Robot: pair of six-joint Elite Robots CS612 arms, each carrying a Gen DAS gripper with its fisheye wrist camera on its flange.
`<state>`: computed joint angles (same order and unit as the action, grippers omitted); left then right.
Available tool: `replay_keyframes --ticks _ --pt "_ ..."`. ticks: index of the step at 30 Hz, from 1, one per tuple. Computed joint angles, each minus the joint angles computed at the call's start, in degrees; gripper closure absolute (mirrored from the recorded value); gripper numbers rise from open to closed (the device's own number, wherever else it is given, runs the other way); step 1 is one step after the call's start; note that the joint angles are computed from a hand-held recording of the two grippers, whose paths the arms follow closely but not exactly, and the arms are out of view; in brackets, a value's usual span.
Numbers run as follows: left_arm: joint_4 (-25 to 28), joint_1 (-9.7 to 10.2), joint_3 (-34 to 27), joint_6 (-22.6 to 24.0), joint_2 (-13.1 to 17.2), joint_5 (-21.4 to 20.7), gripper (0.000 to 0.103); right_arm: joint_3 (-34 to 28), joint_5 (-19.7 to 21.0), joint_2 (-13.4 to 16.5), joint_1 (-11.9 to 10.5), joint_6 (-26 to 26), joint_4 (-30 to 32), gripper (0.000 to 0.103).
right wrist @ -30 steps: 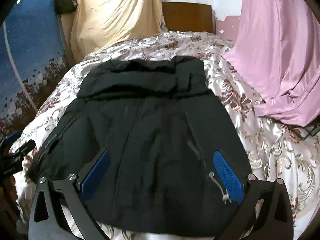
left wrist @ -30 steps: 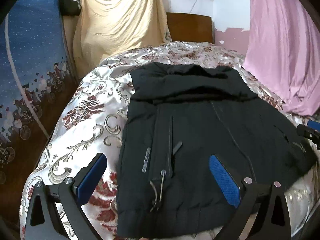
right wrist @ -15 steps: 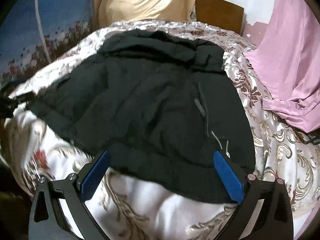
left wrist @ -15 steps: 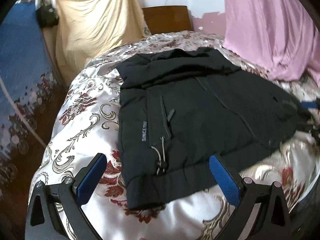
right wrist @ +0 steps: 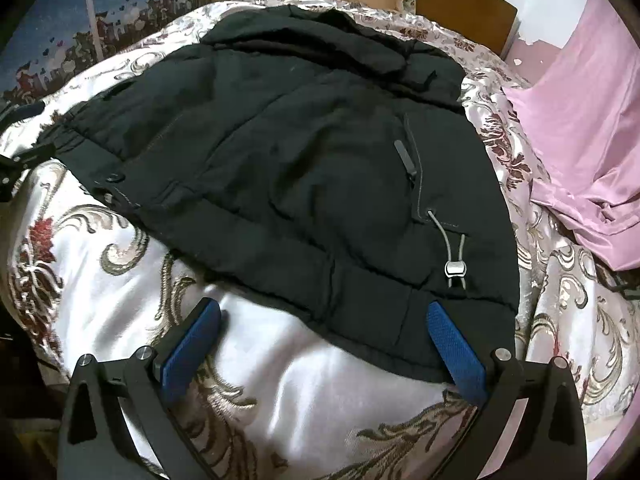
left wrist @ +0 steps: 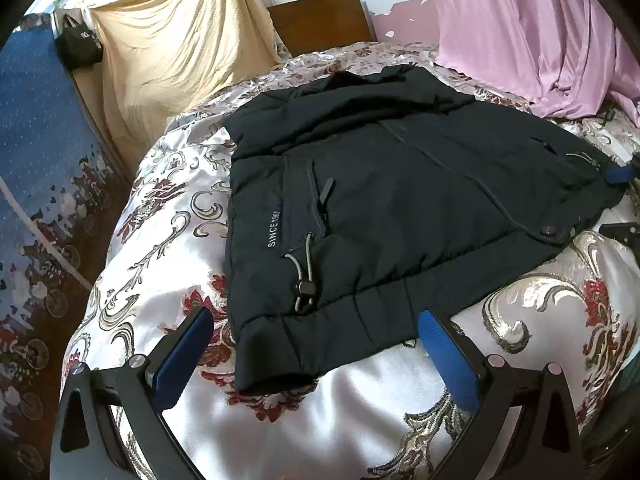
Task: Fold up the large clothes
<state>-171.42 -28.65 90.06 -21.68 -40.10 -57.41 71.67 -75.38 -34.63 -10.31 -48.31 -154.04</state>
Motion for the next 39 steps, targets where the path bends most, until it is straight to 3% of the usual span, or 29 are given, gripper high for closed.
replay_keyframes --ticks 8,12,16,22,27,32,35,39 --pt "-1.3 -0.38 1.0 3.8 -0.2 -0.4 0.0 -1.0 -3.7 1.3 1.2 -2.2 -3.9 0.002" --pt "-3.0 0.01 1.7 5.1 -0.6 -3.3 0.0 -1.7 -3.8 1.9 1.4 -1.3 -6.2 0.002" --pt "-2.8 0.6 1.6 5.2 -0.7 -5.7 0.0 -3.5 -0.2 1.9 0.9 1.8 -3.2 0.002" --pt "-3.2 1.0 1.7 5.7 -0.8 -7.8 0.0 -8.2 8.7 2.6 -0.5 9.0 4.8 0.002" --pt "-5.0 1.94 2.3 6.6 -1.2 -13.0 0.0 -11.4 12.7 3.9 -0.8 12.2 7.3 0.002" --pt "-1.4 2.04 1.2 6.5 -0.9 -12.0 0.0 -12.4 12.8 3.9 -0.7 6.3 11.0 0.002" --pt "0.9 2.16 0.2 6.3 -0.5 -11.6 0.0 -10.0 12.4 2.4 -1.0 -1.3 12.7 0.002" --pt "2.0 1.86 -0.4 7.8 -0.2 -9.7 0.0 -5.9 7.2 0.5 -1.0 -12.9 12.7 0.002"
